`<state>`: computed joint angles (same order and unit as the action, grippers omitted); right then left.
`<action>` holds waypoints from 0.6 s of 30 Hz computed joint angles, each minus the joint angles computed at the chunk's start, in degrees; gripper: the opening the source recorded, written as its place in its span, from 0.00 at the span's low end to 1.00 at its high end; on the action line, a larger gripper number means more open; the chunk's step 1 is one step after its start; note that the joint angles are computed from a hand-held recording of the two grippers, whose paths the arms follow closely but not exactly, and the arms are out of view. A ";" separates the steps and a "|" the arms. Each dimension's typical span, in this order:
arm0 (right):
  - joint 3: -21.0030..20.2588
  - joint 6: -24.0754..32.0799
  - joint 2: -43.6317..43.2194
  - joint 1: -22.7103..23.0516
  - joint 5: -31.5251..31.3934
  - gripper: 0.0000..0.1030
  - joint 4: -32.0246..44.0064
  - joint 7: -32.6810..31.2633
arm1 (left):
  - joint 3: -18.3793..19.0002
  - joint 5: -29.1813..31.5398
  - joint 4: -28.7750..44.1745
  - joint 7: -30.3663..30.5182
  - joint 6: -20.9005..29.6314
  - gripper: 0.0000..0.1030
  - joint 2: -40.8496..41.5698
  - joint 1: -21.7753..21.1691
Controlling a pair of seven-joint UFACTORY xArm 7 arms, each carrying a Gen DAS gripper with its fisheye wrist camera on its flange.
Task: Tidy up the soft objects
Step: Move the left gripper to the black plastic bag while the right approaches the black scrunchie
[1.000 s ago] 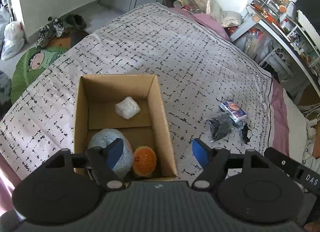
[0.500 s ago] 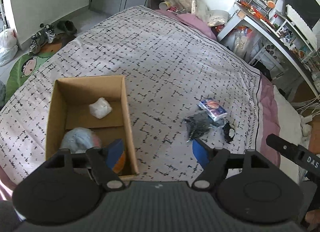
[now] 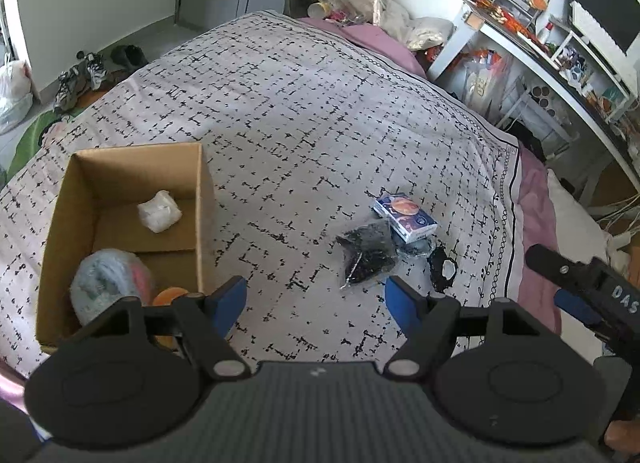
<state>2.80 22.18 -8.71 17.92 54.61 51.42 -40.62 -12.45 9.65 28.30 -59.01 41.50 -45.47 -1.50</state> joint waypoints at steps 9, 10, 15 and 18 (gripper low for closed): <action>-0.34 1.53 2.11 -1.04 3.91 1.00 0.55 -2.69 | -3.09 3.06 1.68 -5.96 -3.80 0.73 6.13 2.00; -0.39 2.38 2.46 -1.31 4.61 1.00 0.82 -3.24 | -3.35 3.55 1.80 -6.73 -4.40 0.73 6.89 2.12; 0.52 1.95 4.39 -2.91 3.93 1.00 1.81 -1.95 | -4.34 6.49 2.96 -9.83 -6.72 0.73 11.39 2.42; 0.85 3.20 6.16 -4.12 1.47 1.00 2.78 0.62 | -4.90 8.57 3.79 -12.14 -8.06 0.73 14.40 2.69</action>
